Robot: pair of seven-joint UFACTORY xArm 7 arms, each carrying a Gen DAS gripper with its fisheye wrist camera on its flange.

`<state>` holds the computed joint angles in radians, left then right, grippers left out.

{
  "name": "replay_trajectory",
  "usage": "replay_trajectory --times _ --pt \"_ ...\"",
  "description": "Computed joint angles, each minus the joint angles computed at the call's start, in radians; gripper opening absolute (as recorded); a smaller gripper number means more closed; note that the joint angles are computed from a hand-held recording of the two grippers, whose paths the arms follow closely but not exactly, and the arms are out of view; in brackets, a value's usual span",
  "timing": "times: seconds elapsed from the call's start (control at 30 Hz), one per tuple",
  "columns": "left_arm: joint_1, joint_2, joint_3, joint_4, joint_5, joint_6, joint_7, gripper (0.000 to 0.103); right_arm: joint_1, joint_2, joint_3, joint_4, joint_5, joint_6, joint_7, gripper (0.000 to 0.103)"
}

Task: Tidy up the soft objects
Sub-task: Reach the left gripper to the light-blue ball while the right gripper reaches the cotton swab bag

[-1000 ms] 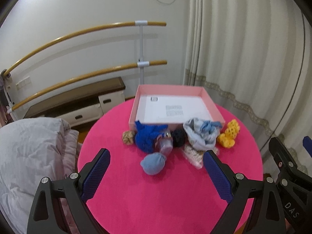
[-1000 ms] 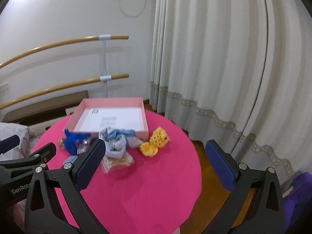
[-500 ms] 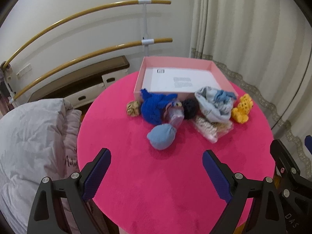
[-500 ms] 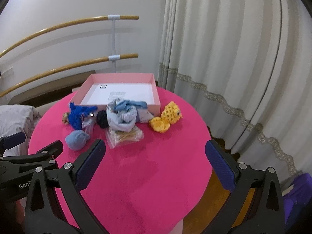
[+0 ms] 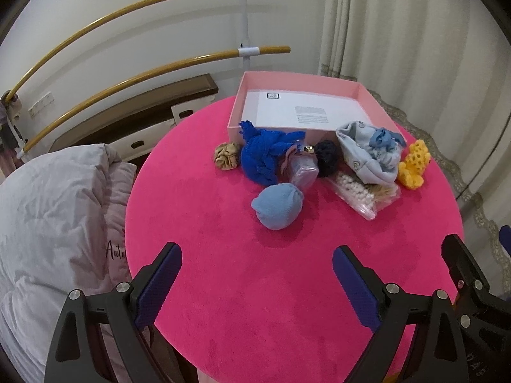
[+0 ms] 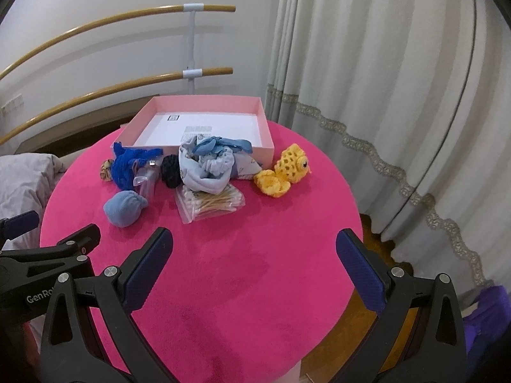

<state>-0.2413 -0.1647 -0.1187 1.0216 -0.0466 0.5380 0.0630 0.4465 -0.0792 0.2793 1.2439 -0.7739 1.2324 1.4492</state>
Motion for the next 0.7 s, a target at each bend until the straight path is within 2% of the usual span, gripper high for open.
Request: replay_trajectory --times 0.13,0.33,0.7 --pt "0.005 0.025 0.0 0.02 0.012 0.018 -0.003 0.094 -0.006 0.01 -0.01 0.003 0.015 -0.023 -0.014 0.102" --pt "0.018 0.079 -0.003 0.053 0.067 0.02 -0.06 0.094 -0.032 0.023 -0.038 -0.01 0.067 -0.118 -0.044 0.102" --pt "0.033 0.221 0.017 0.177 0.04 0.073 -0.055 0.095 -0.064 0.161 -0.108 0.057 0.15 -0.228 -0.156 0.102"
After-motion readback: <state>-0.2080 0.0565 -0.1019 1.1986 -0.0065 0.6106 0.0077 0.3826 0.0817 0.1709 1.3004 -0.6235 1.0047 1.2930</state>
